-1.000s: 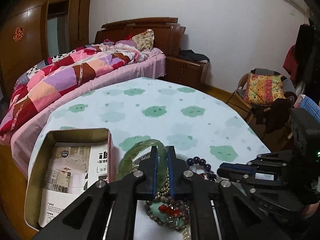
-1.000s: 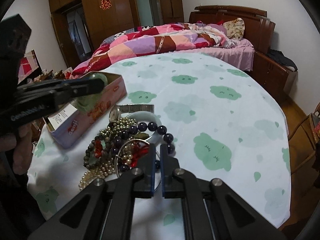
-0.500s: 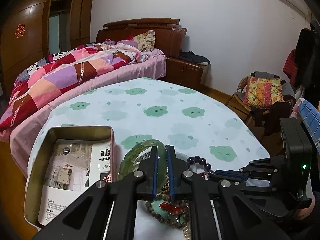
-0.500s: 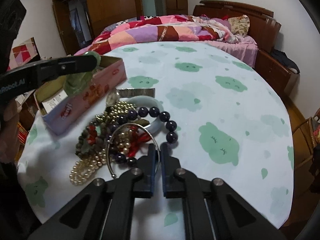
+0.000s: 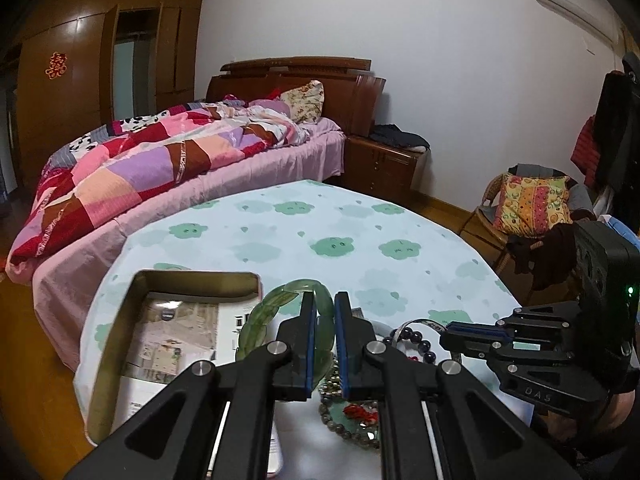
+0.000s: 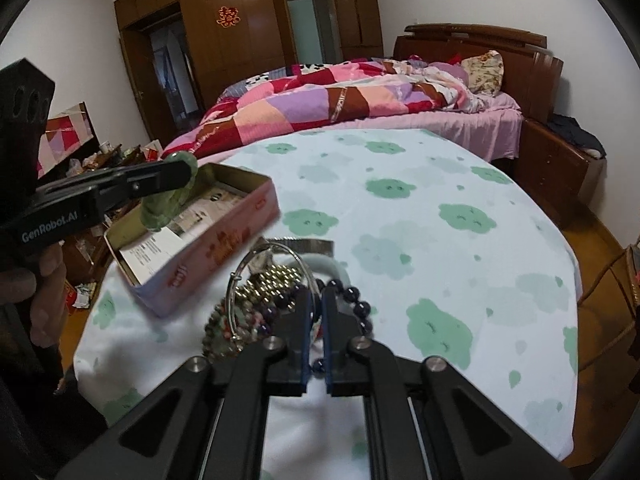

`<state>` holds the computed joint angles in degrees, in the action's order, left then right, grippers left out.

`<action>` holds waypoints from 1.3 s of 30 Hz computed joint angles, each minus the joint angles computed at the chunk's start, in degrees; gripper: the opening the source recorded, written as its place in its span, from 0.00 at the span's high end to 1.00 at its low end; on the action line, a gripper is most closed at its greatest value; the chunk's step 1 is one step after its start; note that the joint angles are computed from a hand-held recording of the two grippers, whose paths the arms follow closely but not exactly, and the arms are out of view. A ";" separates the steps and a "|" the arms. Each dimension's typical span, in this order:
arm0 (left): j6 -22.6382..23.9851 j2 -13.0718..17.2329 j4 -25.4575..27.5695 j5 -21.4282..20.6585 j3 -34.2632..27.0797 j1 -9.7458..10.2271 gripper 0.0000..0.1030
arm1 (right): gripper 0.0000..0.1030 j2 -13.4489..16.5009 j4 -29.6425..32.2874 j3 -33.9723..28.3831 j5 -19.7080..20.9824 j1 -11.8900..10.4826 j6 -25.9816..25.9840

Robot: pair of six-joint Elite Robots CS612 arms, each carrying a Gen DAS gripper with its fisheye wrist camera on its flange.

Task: Organize jewelry
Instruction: 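Carry both held bangles over the open metal tin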

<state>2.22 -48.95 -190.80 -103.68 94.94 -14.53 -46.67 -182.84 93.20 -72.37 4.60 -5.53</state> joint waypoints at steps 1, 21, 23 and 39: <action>-0.11 -0.02 -0.14 0.09 -0.02 0.13 0.92 | 0.93 0.08 0.21 -0.29 0.40 0.05 -0.01; -1.09 1.56 3.24 2.71 -3.66 3.05 0.92 | 0.93 3.71 6.71 -10.75 4.31 2.14 -4.21; -0.88 2.18 4.59 3.36 -4.75 3.38 0.92 | 0.93 4.18 7.53 -12.00 4.26 2.45 -4.43; 0.37 5.75 13.37 7.13 -11.68 4.54 0.92 | 0.93 9.57 16.74 -22.60 0.41 5.20 -7.13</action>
